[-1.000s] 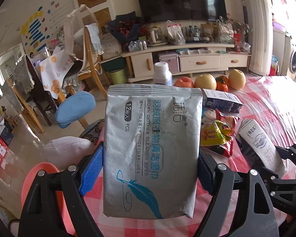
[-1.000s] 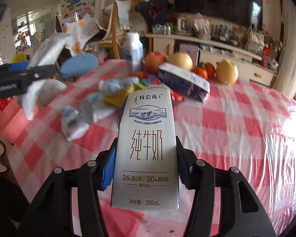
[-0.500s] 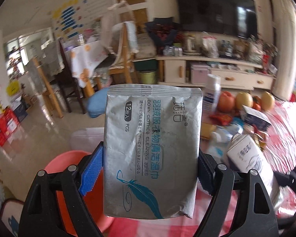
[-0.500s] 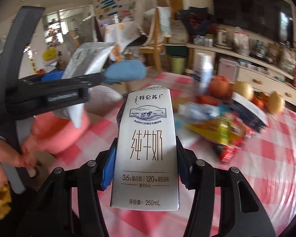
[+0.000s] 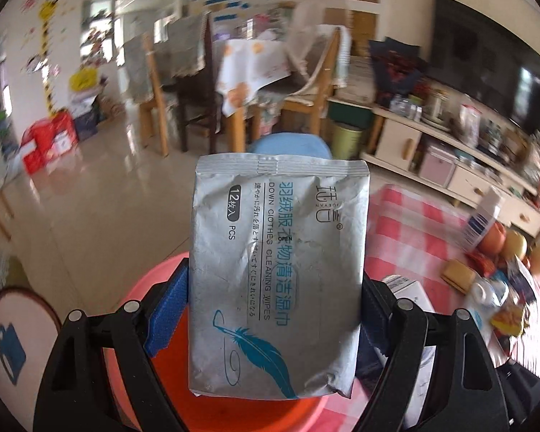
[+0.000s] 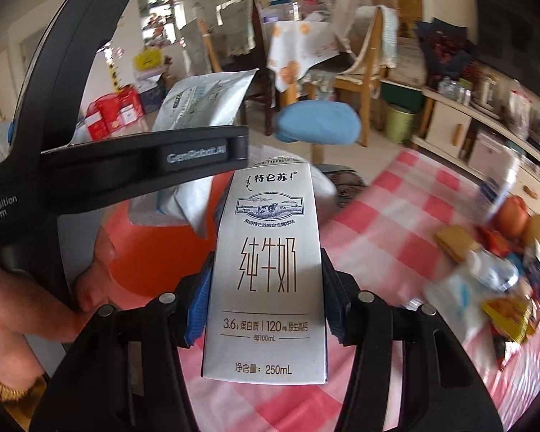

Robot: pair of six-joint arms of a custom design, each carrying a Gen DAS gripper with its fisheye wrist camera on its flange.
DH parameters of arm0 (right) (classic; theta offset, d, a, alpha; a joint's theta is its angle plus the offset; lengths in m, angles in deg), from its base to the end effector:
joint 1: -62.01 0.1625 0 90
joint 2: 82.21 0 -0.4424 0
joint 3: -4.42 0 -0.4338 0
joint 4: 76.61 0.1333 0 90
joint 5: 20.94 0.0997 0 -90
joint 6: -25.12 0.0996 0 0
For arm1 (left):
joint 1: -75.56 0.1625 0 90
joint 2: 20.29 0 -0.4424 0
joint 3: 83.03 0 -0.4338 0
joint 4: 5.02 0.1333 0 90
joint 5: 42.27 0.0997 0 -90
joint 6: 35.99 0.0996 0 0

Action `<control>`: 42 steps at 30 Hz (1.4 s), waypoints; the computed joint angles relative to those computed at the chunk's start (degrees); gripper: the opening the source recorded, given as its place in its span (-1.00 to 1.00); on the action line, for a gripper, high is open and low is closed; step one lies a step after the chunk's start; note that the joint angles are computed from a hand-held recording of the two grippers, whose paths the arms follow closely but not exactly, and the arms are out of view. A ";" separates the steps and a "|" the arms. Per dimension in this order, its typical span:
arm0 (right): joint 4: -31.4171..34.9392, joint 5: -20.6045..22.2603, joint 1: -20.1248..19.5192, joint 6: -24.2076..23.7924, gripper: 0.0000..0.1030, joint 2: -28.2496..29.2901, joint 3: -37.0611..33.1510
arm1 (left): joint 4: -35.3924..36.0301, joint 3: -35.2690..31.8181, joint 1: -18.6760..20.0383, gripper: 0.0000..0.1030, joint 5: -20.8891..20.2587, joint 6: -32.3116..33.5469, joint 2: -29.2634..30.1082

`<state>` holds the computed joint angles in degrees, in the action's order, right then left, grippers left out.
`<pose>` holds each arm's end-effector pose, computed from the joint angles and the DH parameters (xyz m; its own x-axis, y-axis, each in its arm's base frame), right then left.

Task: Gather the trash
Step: 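Carry both items over the pink bucket and open both tools to drop them, then move both open tools back over the snack pile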

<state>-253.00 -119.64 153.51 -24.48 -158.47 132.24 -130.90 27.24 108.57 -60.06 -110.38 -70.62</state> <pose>0.1316 -0.5096 0.2286 -0.6255 -0.5857 0.5154 -0.7682 0.5779 -0.2756 -0.3607 -0.5064 0.0591 -0.6947 -0.3533 -0.6266 0.3593 0.5843 -0.7277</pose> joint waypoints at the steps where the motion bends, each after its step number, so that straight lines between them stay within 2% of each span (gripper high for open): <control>1: 0.17 -0.55 0.66 0.03 0.06 1.13 -0.60 | 1.40 -0.09 0.34 0.60 -0.12 -1.59 -0.38; 5: 0.02 -2.36 2.39 -0.04 0.06 5.19 -2.45 | 5.39 0.88 1.67 0.62 -0.64 -7.45 -2.65; 8: -0.01 -3.09 2.93 -0.17 0.06 7.32 -3.30 | 10.22 0.75 2.07 0.74 -0.81 -12.53 -3.60; 10: 0.59 -3.48 3.01 0.08 0.18 8.22 -3.71 | 11.24 0.64 2.16 0.76 -0.83 -13.50 -3.78; 11: 0.13 -3.46 3.07 0.73 0.24 8.36 -3.49 | 14.19 0.02 2.26 0.78 -0.89 -15.59 -3.81; 13: -0.55 -3.36 2.58 2.42 0.50 8.37 -3.60 | 15.10 -0.12 2.24 0.80 -0.81 -16.34 -3.91; 16: -0.05 -1.73 1.50 3.64 0.63 7.04 -3.21 | 12.65 0.20 2.14 0.81 -0.87 -14.48 -3.78; 24: -3.59 -0.88 -0.66 4.73 0.77 3.33 -1.10 | 9.75 -1.06 1.56 0.81 -1.13 -10.00 -1.94; 28: -5.46 -1.17 -1.42 3.83 0.80 1.73 -0.08 | 7.29 -1.70 1.11 0.81 -1.35 -6.82 -0.84; 35: -8.83 -1.35 -3.62 1.43 0.82 -0.71 1.73 | -7.89 -2.41 0.32 0.81 -3.00 7.54 2.78; 42: -10.62 -0.61 -6.29 0.13 0.84 -4.04 2.86 | -19.85 -4.26 -0.46 0.81 -5.80 17.18 6.42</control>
<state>-263.62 -120.25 147.22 -24.35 -162.50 135.10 -150.75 22.98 108.11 -65.85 -93.20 -64.20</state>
